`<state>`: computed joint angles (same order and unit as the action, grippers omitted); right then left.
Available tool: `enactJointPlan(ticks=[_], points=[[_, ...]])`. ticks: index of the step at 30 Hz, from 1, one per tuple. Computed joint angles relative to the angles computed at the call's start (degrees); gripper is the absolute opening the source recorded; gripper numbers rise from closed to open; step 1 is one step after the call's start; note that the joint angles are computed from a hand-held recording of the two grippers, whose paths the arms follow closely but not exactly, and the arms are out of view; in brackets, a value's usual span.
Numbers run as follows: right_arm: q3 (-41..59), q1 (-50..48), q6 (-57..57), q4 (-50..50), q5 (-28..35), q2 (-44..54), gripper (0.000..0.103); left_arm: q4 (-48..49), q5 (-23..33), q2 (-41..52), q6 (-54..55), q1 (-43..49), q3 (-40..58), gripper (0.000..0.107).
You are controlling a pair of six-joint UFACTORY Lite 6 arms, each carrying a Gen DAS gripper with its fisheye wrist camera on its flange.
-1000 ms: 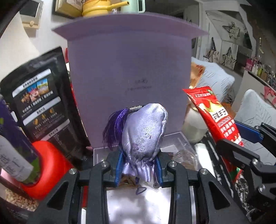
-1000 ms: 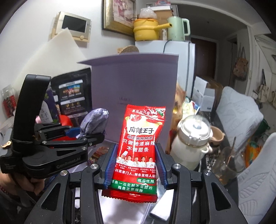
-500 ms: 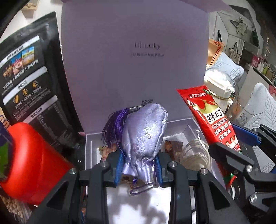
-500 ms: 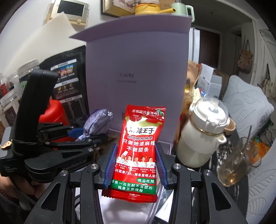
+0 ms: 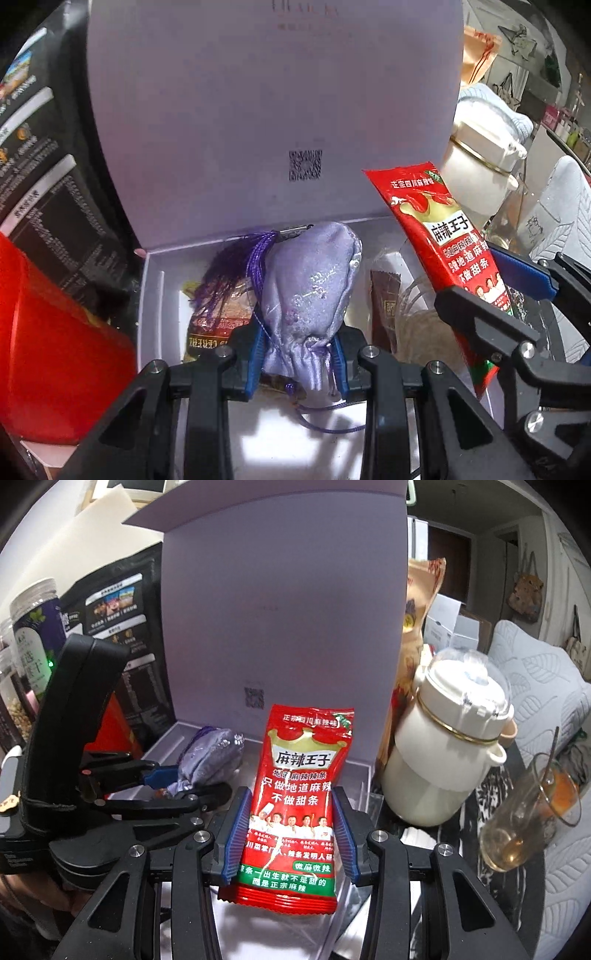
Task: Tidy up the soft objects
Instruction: 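Open both tools to drop the pouch and red packet into the box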
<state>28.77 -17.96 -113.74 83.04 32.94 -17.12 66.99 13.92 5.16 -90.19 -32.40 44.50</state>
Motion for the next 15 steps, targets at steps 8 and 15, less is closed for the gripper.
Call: enactJointPlan(ticks=[8, 15], points=[[0.05, 2.73, -5.34, 4.99, -4.23, 5.17, 0.043, -13.68, -1.9, 5.32, 13.58, 3.06, 4.56, 0.03], [1.84, 3.89, -4.16, 3.46, -6.07, 8.3, 0.044, -9.98, 0.64, 5.73, 9.98, 2.02, 5.12, 0.03]])
